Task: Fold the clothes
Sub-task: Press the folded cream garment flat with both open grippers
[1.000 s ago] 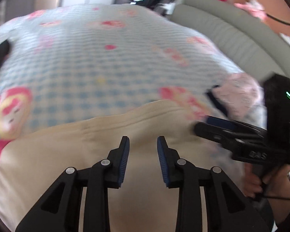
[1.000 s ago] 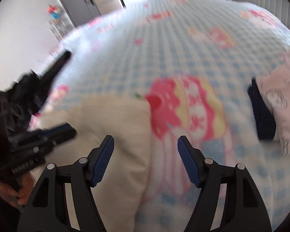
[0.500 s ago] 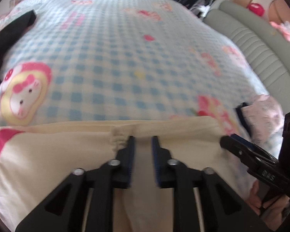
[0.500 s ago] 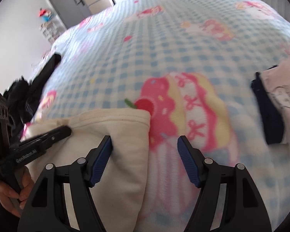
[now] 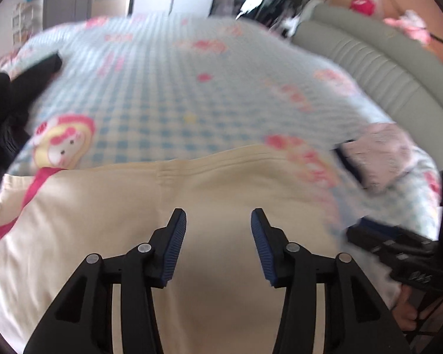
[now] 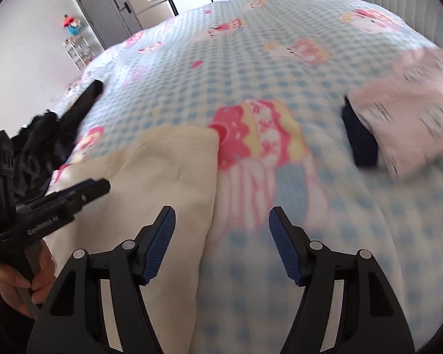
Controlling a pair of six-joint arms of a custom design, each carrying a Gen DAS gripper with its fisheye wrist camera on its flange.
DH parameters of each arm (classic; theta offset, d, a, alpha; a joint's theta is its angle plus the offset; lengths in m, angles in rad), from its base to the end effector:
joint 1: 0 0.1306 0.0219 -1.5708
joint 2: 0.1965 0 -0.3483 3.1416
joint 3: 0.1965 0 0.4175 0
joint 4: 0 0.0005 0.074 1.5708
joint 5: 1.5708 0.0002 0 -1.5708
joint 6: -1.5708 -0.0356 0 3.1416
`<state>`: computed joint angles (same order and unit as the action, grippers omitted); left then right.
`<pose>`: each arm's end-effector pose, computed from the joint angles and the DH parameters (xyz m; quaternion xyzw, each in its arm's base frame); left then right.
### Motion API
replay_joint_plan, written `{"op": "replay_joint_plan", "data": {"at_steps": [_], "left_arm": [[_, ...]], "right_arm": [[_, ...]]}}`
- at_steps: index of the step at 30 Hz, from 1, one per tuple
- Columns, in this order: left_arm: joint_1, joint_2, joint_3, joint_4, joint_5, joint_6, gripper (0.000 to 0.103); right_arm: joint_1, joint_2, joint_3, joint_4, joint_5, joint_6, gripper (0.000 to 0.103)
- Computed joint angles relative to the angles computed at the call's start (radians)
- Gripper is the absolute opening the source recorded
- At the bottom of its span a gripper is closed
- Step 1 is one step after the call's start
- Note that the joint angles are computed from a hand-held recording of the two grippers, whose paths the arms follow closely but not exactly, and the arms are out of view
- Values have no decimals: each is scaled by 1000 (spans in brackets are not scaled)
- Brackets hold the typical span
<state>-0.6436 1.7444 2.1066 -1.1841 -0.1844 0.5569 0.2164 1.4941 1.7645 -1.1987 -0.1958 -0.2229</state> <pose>0.4935 -0.3626 0.5233 0.0065 0.9273 -0.1350 0.3489 0.5172 0.1203 0.5006 -0.0278 0.9444 0.1590 0.2865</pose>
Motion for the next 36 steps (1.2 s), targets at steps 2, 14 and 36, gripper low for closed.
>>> {"op": "replay_joint_plan", "data": {"at_steps": [2, 14, 36], "left_arm": [[-29, -53, -53, 29, -3, 9, 48], [-120, -262, -414, 10, -20, 120, 47], [-140, -346, -501, 40, -35, 210, 42]], "right_arm": [[9, -57, -59, 8, -20, -6, 67], [91, -306, -377, 29, -1, -11, 69], [110, -399, -453, 85, 80, -78, 70]]}}
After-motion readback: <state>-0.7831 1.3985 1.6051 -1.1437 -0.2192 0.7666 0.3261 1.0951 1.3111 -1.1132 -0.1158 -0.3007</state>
